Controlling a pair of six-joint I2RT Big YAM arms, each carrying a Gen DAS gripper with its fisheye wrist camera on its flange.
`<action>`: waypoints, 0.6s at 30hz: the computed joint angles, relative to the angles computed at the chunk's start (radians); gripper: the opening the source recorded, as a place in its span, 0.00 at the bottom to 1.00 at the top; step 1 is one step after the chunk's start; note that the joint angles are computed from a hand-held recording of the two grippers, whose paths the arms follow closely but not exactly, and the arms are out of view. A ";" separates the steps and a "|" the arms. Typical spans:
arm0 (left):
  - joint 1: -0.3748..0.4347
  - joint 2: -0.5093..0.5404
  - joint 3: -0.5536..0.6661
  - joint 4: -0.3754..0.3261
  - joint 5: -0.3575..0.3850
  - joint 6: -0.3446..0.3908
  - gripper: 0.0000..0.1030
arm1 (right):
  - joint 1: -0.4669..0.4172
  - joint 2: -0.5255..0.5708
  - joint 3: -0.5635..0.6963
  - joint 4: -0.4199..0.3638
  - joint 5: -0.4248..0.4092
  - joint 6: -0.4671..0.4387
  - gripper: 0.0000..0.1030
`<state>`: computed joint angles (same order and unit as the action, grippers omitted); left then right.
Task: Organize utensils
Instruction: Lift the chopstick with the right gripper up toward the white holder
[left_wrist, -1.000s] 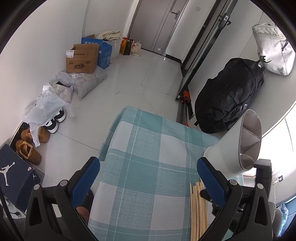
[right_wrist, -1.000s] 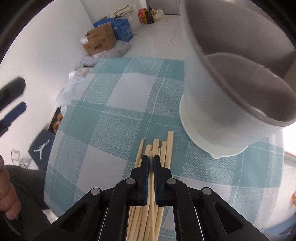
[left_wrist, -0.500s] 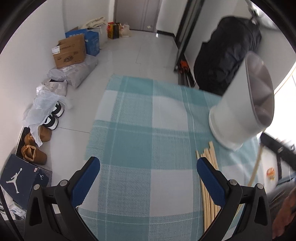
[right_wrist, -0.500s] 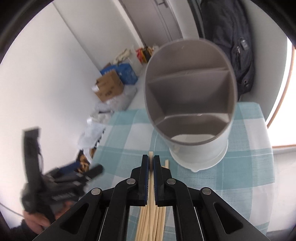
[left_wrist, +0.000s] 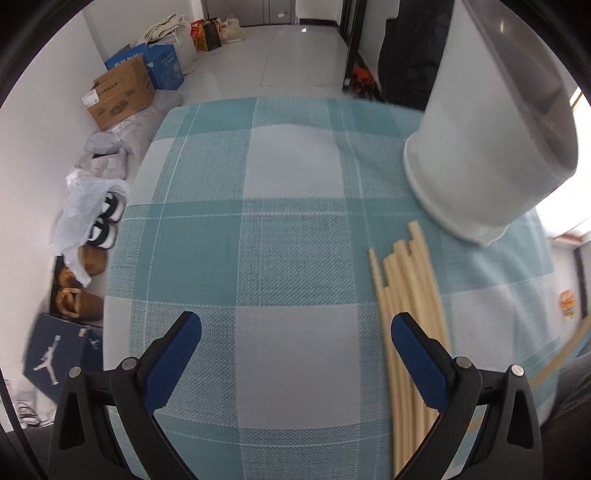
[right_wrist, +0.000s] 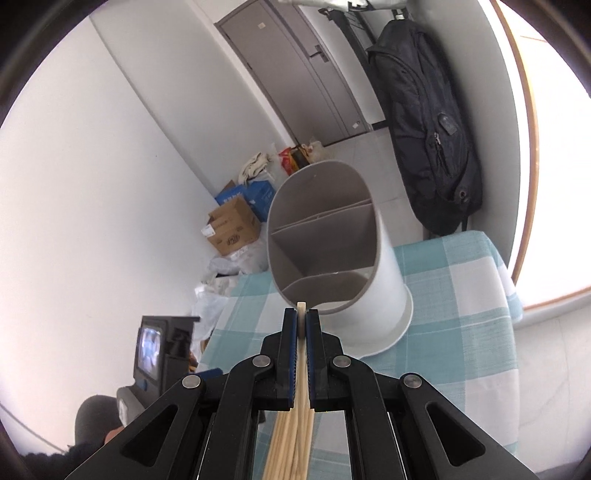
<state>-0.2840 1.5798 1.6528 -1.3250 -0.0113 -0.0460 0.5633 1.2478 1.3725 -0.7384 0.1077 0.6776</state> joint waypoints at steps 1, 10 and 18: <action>-0.002 0.001 -0.006 -0.003 -0.011 0.000 0.98 | -0.002 -0.006 -0.003 0.001 0.005 -0.004 0.04; -0.008 -0.007 -0.010 -0.014 -0.037 -0.030 0.98 | -0.011 -0.053 -0.033 0.015 0.008 0.003 0.04; -0.039 -0.002 -0.003 -0.025 -0.093 -0.027 0.98 | -0.038 -0.098 -0.074 0.055 -0.017 0.039 0.04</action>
<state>-0.3233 1.5775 1.6497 -1.3503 -0.1041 -0.0728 0.5249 1.1499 1.2986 -0.6839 0.0908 0.7162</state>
